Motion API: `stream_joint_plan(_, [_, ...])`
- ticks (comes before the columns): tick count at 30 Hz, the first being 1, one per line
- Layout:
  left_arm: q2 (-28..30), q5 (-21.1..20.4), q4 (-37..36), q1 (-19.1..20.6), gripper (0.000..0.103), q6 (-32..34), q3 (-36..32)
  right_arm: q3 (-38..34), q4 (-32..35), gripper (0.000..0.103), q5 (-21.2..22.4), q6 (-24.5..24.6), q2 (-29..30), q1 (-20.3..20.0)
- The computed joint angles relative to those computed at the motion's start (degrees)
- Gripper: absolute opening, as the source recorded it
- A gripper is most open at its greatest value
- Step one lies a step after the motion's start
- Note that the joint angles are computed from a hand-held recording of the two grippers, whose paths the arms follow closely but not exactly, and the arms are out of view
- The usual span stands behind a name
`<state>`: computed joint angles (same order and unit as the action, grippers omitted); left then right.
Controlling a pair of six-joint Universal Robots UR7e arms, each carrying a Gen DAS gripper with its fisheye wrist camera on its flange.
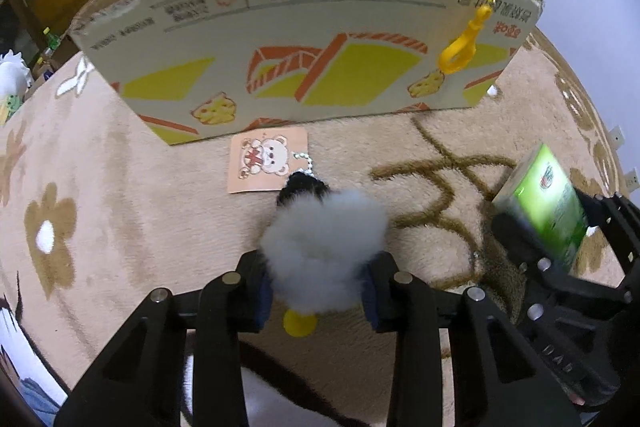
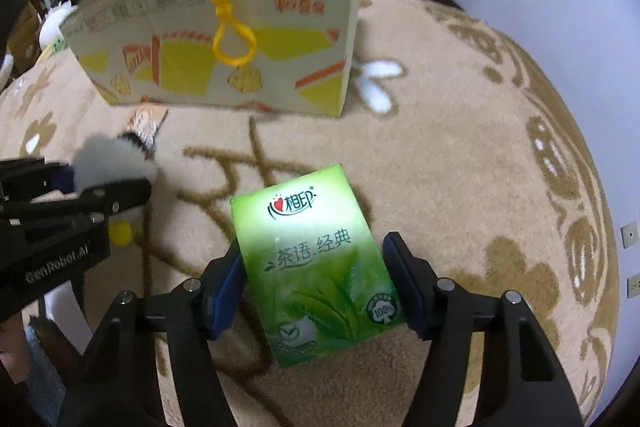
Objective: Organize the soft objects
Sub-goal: 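Grasp the white pom-pom with the left tool while the right tool grasps the green packet, then lift and carry the pom-pom and green packet over the box with both tools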
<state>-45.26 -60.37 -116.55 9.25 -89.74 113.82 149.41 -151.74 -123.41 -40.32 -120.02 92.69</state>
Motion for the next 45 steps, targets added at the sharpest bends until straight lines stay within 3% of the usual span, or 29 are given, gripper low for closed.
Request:
stream_joint_plan(9, [-1.0, 3.4, 7.1, -3.6, 0.034, -6.2, -1.7, -0.3, -1.7, 0.066, 4.7, -1.3, -3.6, 1.3])
stream_joint_plan(18, [-4.9, 9.2, 19.6, -6.7, 0.034, -14.5, -2.7, -0.9, -3.0, 0.061, 10.9, -2.5, -7.1, 3.1])
stream_joint_plan(27, [-5.4, 14.3, 31.4, -9.4, 0.034, -20.6, -6.3, -1.8, -6.0, 0.060, 14.0, -3.3, -7.3, 4.5])
stream_joint_plan(33, [-5.1, 18.5, 37.5, -10.3, 0.034, -22.0, -9.2, -4.2, -7.6, 0.060, 15.8, -0.7, -4.8, 6.5])
stream_joint_plan(45, [-5.1, 26.2, 44.5, -8.4, 0.034, -19.8, -12.8, -7.9, -14.8, 0.060, 14.0, -1.9, 4.7, 10.9])
